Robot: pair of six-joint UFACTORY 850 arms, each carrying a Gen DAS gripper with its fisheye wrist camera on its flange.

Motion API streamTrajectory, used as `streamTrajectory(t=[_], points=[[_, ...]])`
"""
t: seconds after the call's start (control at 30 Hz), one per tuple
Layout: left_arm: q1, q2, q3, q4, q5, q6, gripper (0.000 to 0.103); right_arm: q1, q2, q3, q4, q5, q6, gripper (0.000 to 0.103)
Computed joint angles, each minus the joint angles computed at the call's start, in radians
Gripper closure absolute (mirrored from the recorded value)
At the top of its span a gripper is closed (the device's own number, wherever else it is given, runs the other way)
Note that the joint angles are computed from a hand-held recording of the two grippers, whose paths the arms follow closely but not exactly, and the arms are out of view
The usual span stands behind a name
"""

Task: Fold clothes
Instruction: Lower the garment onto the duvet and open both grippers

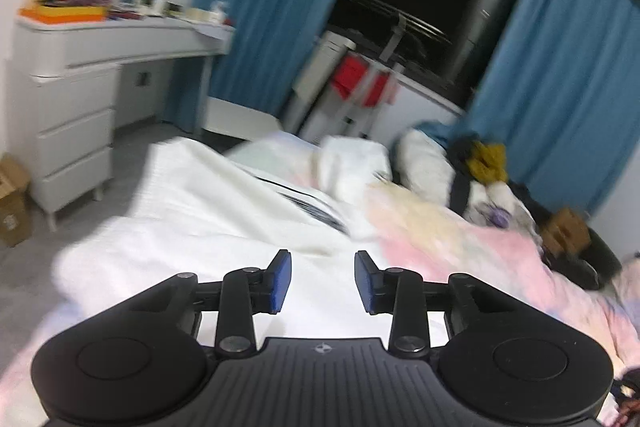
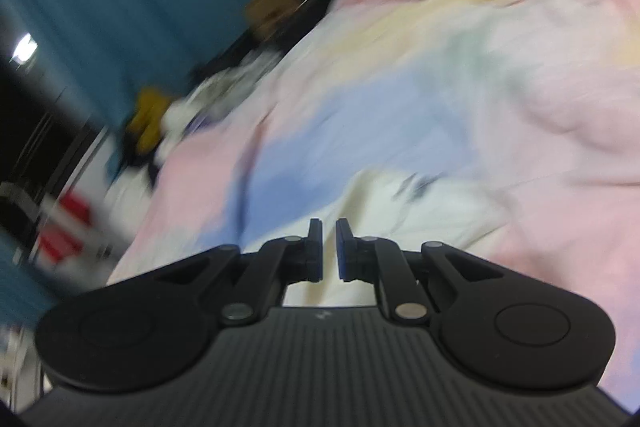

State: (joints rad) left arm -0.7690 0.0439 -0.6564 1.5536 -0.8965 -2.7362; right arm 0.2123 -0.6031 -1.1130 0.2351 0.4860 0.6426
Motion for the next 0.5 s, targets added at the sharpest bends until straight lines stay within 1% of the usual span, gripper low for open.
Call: streamTrajectory(t=[0.1,0.17,0.23,0.3,0.33,0.37,0.4,0.43,0.47,0.5], points=[[0.029,-0.122,-0.085,0.094,0.061,-0.021,0.065,-0.017,-0.03,-0.028,-0.258,0.013,0.212,0.093],[0.041,-0.195,-0.134,0.154,0.089,-0.031,0.064,-0.023,-0.046,-0.052,-0.369,0.016,0.287,0.093],[0.05,-0.262,-0.179,0.211,0.113,-0.045,0.064,-0.018,-0.06,-0.076,-0.382,-0.002,0.258,0.092],[0.052,-0.309,-0.197,0.258,0.119,-0.074,0.062,-0.01,-0.072,-0.099,-0.375,-0.024,0.208,0.092],[0.052,-0.33,-0.202,0.277,0.121,-0.09,0.062,-0.011,-0.082,-0.117,-0.404,-0.038,0.216,0.092],[0.052,-0.351,-0.208,0.295,0.122,-0.106,0.061,-0.014,-0.094,-0.135,-0.451,-0.048,0.248,0.089],[0.055,-0.356,-0.198,0.311,0.135,-0.125,0.061,-0.017,-0.105,-0.15,-0.498,-0.055,0.284,0.084],[0.058,-0.361,-0.195,0.312,0.147,-0.134,0.061,-0.017,-0.115,-0.164,-0.517,-0.06,0.295,0.068],[0.061,-0.366,-0.193,0.311,0.159,-0.141,0.061,-0.016,-0.12,-0.171,-0.504,-0.06,0.276,0.048],[0.062,-0.369,-0.188,0.308,0.162,-0.154,0.061,-0.014,-0.125,-0.175,-0.481,-0.059,0.248,0.039]])
